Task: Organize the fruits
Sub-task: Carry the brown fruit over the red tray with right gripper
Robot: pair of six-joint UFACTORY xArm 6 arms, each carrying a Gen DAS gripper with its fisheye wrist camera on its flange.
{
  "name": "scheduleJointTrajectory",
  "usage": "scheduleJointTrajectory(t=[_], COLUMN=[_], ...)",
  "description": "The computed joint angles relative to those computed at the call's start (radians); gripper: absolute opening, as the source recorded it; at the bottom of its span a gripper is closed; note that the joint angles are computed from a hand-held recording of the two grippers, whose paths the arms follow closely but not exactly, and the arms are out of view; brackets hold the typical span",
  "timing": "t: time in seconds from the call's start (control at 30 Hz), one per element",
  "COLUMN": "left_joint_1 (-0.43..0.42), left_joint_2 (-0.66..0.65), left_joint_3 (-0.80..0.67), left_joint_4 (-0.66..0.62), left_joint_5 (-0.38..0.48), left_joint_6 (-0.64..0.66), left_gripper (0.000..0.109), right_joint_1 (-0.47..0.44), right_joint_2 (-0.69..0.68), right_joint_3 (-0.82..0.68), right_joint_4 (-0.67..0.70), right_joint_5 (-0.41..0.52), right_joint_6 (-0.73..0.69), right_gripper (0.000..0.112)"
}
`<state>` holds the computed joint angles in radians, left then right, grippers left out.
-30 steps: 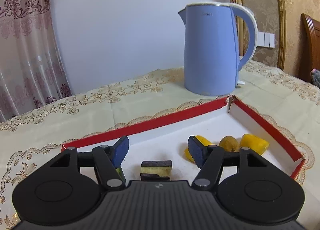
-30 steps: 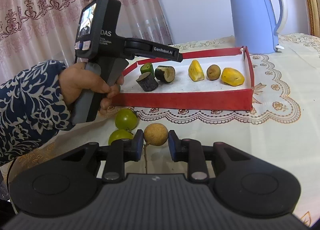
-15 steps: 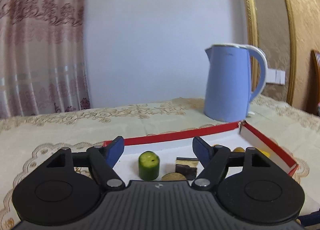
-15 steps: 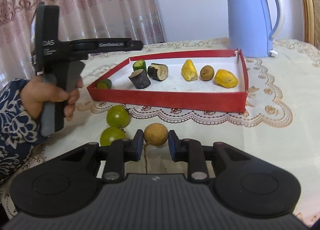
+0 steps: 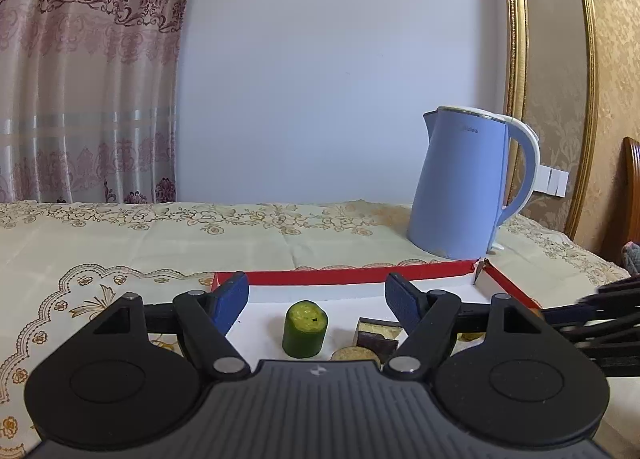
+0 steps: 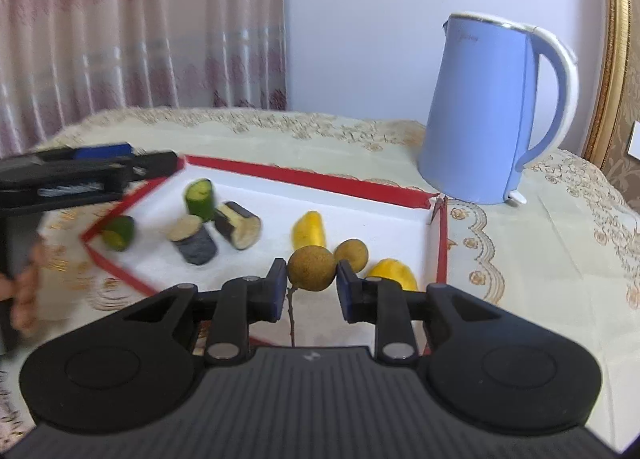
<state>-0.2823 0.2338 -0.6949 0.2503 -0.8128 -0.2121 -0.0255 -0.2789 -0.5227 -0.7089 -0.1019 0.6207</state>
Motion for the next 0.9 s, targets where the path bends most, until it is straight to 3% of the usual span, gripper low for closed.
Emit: scheduleJointTrajectory(t=[0.3, 0.63, 0.9], left_joint_1=[0.019, 0.025, 0.025], left_joint_2=[-0.001, -0.001, 0.000], left_joint_3=[-0.005, -0.012, -0.017], left_joint_4=[0.046, 0.068, 0.073], left_joint_5=[0.019, 0.038, 0.050], left_joint_6=[-0.048, -0.067, -0.070], left_gripper=[0.075, 0.075, 0.075], right_joint_1=[0.040, 0.041, 0.037], right_joint_2=[0.120, 0.203, 0.233], right_joint_3=[-0.098, -0.150, -0.186], right_joint_4=[0.071, 0.168, 0.117], right_joint_5=[0.101, 0.125, 0.133], right_joint_6=[-0.088, -0.178, -0.142], right_gripper=[0.025, 0.024, 0.025])
